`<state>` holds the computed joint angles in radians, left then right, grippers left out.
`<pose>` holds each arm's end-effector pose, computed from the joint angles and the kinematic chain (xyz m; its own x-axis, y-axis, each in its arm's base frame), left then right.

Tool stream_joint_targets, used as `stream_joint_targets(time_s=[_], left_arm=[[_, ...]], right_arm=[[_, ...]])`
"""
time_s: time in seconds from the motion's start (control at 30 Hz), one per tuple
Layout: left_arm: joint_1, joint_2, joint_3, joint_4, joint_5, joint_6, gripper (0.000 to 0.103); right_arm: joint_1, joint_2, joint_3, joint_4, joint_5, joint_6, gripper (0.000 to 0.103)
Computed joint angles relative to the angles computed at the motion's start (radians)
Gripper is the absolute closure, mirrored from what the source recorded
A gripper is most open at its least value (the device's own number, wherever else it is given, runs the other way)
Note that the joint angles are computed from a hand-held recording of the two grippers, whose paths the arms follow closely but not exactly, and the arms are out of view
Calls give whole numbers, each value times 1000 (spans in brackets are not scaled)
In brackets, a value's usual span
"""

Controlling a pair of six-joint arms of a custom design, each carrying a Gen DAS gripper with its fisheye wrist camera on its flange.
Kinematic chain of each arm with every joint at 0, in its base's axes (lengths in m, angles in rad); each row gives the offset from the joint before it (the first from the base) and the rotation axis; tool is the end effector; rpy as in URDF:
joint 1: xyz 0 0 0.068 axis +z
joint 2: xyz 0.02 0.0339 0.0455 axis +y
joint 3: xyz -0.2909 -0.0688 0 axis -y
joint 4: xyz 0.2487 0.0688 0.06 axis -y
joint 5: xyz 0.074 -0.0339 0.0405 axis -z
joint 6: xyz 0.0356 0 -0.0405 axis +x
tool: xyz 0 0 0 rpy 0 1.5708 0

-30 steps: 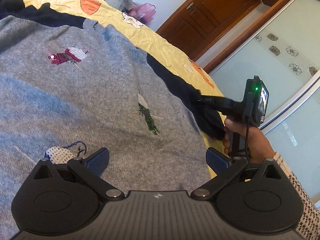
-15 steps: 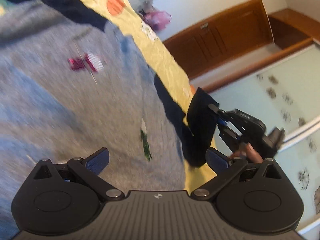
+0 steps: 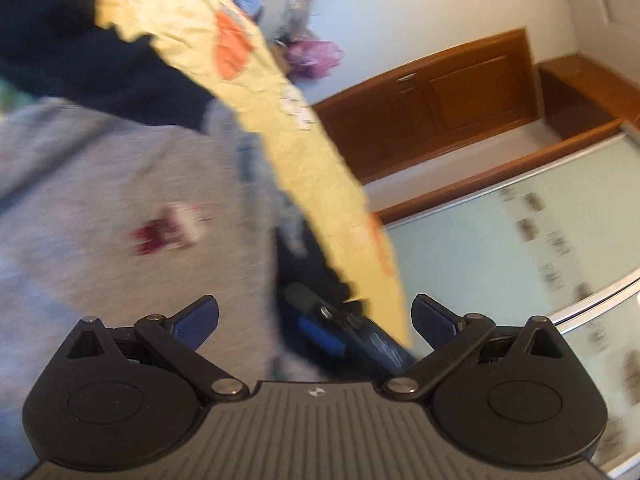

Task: Fold small clothes
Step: 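Grasp the navy sleeve cuff with the right tool and lift it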

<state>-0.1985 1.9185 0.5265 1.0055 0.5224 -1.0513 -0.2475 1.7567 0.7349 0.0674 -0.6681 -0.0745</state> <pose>0.3097 -0.0804 0.1134 -0.7251 -0.6215 -0.2966 -0.0110 0.4411 -0.8974 0.3095 -0.0555 0.1354 -0.7774 0.1362 -0.6141 -0.2134 0.8613 0.4611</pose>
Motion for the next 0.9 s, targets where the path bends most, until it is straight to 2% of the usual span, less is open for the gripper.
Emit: stream_joint_targets(time_s=[0.03, 0.07, 0.1, 0.17, 0.2, 0.23, 0.27, 0.33, 0.4, 0.5, 0.57, 0.67, 0.7, 0.73, 0.77, 0.8, 0.83, 0.87, 0.9], left_arm=[[-4, 48, 10, 108, 4, -66, 0], [-9, 80, 35, 159, 11, -105, 0], [-10, 85, 93, 90, 45, -89, 0], [-12, 101, 250, -142, 141, -2, 0], [-24, 120, 309, -215, 142, 14, 0], [-36, 141, 364, -283, 139, 32, 0], [-43, 172, 421, -336, 158, 48, 0], [-55, 234, 534, -450, 174, 86, 0], [-73, 277, 633, -580, 134, 150, 0], [-98, 326, 781, -833, 44, 219, 0], [-108, 347, 837, -910, 18, 245, 0], [-122, 347, 858, -920, -14, 247, 0], [-129, 360, 907, -996, -32, 283, 0], [-131, 371, 924, -1005, -42, 277, 0], [-130, 376, 917, -977, -34, 261, 9], [-128, 387, 931, -985, -30, 256, 24], [-126, 408, 965, -1020, -27, 254, 80], [-120, 437, 1003, -1062, -15, 252, 98], [-112, 452, 1005, -1048, 0, 246, 98]], right_arm=[[-25, -11, 13, -48, -46, -17, 0], [-51, -23, 39, -117, -76, -38, 0], [-76, -53, 14, -91, -79, -28, 0], [-85, -170, -86, 31, 68, -15, 0], [-87, -206, -116, 63, 126, -54, 0], [-100, -222, -121, 53, 137, -124, 0], [-132, -225, -117, 22, 96, -190, 0], [-206, -223, -132, 27, -1, -208, 0], [-277, -206, -128, 1, -91, -219, 0], [-322, -193, -118, -56, -114, -251, 0], [-351, -195, -131, -63, -131, -291, 0], [-392, -183, -129, -98, -178, -349, 0], [-404, -173, -126, -102, -196, -353, 0], [-403, -163, -120, -109, -194, -352, 1], [-411, -149, -106, -133, -206, -370, 3], [-420, -135, -97, -148, -231, -382, 11], [-425, -124, -87, -163, -244, -386, 15], [-420, -118, -76, -182, -237, -389, 16], [-420, -114, -69, -195, -238, -401, 19]])
